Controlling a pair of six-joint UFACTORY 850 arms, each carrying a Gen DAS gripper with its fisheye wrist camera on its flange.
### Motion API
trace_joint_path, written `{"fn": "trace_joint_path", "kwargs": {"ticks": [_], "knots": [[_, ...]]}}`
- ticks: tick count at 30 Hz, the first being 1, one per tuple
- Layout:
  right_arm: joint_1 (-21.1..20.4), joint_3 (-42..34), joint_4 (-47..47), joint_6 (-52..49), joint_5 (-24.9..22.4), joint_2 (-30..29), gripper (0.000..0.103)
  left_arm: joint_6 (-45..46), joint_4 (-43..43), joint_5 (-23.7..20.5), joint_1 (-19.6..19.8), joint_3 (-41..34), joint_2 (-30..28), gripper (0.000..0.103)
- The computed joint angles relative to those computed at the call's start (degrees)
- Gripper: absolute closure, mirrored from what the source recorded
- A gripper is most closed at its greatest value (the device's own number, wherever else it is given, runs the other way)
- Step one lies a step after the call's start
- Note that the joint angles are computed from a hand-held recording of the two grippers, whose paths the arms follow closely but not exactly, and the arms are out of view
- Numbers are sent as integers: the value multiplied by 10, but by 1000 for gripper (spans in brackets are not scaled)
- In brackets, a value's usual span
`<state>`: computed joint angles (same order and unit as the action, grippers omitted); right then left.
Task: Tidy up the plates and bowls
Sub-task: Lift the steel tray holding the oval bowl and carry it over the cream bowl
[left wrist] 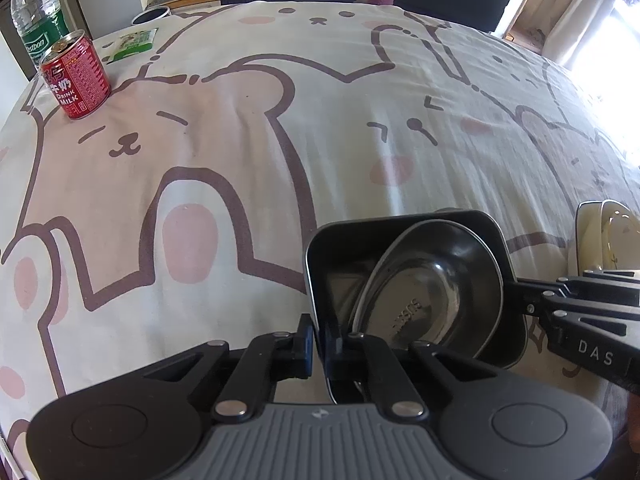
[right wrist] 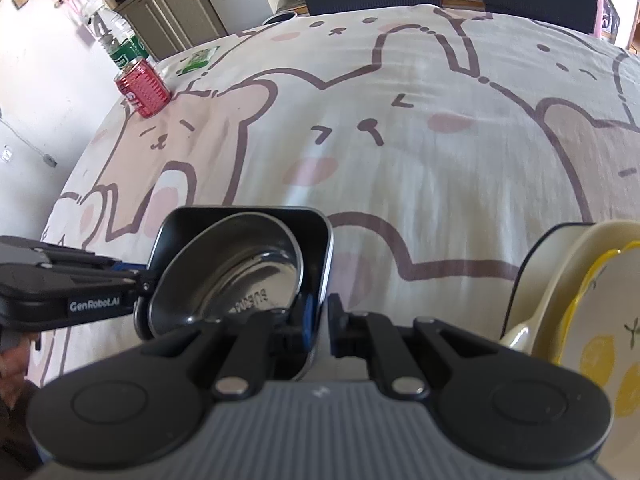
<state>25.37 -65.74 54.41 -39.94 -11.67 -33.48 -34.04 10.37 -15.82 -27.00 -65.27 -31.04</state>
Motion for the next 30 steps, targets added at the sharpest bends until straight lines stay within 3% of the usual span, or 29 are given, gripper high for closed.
{"fn": "trace_joint_path", "kwargs": {"ticks": [8, 14, 20, 30], "knots": [[1, -6, -85, 69, -5, 0, 96, -49, 44, 4, -8, 5, 9, 98], [-2, 6, -32, 20, 6, 13, 97, -139, 117, 11, -18, 16, 29, 98], [-11, 36, 95, -112, 15, 46, 97, -242, 193, 25, -34, 23, 48, 98], [-47, 101, 403, -430, 29, 118, 98, -469, 377, 43, -76, 14, 63, 98]]}}
